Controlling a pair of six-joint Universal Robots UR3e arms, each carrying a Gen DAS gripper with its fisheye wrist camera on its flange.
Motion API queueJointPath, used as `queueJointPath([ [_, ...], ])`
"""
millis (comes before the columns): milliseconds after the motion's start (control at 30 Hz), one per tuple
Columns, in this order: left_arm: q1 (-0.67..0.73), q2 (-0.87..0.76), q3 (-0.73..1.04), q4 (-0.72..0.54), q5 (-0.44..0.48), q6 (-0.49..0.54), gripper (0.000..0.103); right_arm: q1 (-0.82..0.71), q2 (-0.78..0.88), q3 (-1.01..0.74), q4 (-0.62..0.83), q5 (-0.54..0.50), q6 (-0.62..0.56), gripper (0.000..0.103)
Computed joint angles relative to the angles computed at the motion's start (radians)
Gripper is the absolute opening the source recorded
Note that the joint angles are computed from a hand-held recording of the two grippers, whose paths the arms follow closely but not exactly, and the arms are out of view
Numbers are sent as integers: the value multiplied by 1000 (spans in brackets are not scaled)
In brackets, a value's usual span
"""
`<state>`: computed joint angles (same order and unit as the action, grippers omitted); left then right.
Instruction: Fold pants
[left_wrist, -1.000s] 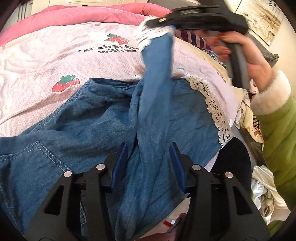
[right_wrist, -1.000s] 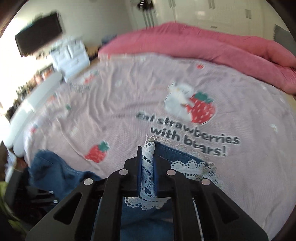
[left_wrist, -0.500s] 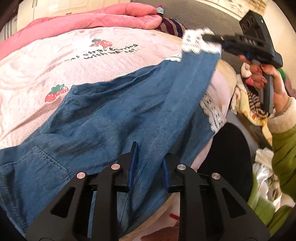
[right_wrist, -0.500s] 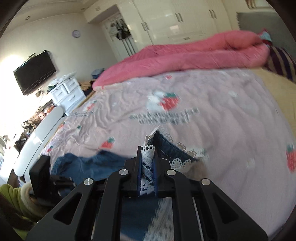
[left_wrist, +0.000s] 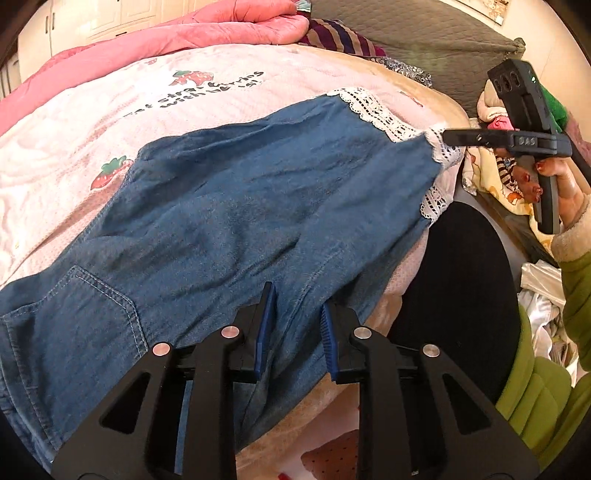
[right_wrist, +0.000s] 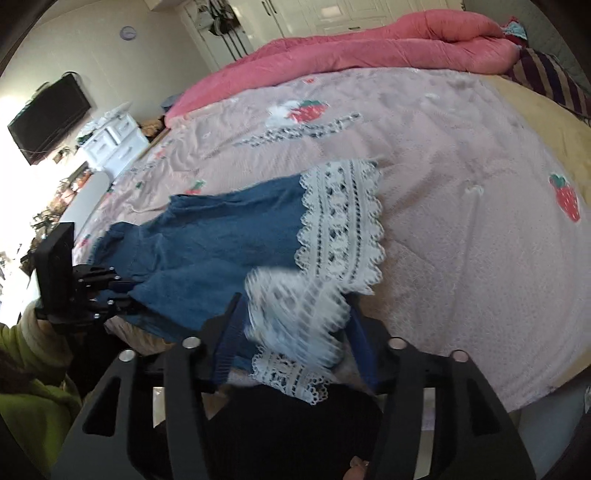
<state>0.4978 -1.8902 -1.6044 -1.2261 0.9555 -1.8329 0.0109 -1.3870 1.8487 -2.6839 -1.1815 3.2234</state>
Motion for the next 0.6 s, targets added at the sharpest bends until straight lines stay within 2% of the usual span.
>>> queueJointPath([
  [167,-14,-8,-4,21,25,2,16,37,51,-98,147,-33,-42,51],
  [200,-14,-1,-15,24,32,14,16,43,47,-92,160,-47,-42,37],
  [233,-14,4,-24,32,34,21,16,45,36,-76,169,-50,-49,18],
  [267,-14,8,-31,42,38,27,15,43,24,-55,159,-46,-53,11],
  [367,-21,3,-32,93,57,23,3,30,0,-17,100,-21,-28,9],
  [500,-7,-19,41,97,40,-9,3,2,-4,-49,8,50,-12,8],
  [600,31,11,67,89,0,6,3,-25,-30,-22,-51,140,-38,8],
])
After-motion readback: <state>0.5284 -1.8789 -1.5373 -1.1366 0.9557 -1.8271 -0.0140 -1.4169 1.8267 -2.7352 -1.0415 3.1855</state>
